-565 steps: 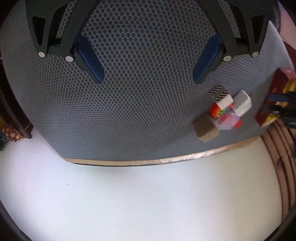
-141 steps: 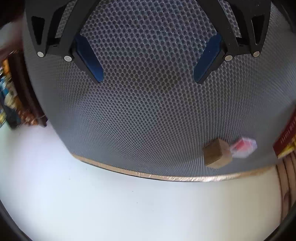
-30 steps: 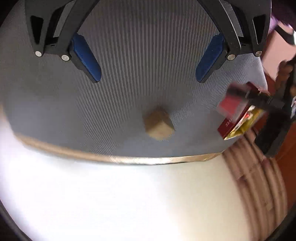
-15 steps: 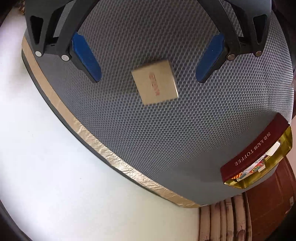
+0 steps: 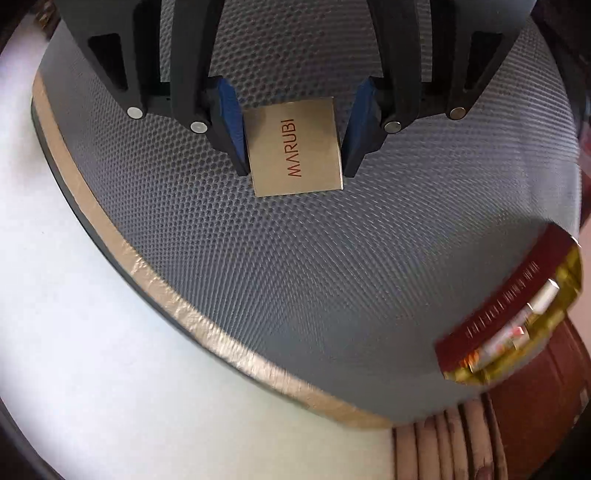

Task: Organize rigid objects
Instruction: 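Carry the clear box over the tin with the left gripper while the right gripper lifts the MARUBI cube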

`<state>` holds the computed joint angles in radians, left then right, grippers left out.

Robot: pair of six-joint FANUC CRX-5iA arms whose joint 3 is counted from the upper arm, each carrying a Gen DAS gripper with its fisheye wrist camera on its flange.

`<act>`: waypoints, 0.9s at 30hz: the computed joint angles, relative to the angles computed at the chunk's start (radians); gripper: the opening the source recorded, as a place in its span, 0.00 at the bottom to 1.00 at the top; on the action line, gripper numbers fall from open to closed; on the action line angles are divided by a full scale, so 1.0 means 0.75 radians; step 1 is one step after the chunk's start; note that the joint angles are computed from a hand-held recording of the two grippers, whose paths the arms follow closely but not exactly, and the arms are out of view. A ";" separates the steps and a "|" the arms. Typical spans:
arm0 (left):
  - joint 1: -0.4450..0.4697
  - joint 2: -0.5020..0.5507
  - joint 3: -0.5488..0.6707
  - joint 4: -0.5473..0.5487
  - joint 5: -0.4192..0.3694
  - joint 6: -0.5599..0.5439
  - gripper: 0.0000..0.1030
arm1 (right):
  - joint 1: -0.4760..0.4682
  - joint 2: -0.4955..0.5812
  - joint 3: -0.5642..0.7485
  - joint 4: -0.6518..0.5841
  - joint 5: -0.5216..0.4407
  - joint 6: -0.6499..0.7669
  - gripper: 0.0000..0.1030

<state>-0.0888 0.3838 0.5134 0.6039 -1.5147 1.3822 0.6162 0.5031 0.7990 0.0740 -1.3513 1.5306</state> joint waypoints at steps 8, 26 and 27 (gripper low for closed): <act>0.079 -0.156 -0.154 0.035 0.081 -0.033 0.24 | 0.158 -0.369 -0.409 -0.024 0.391 -0.341 0.45; 0.244 -0.152 0.072 -0.441 0.202 0.039 0.24 | 0.345 -0.074 0.093 -0.087 0.349 -0.412 0.45; 0.236 -0.147 0.084 -0.477 0.207 0.049 0.24 | 0.347 -0.042 0.139 -0.093 0.329 -0.411 0.45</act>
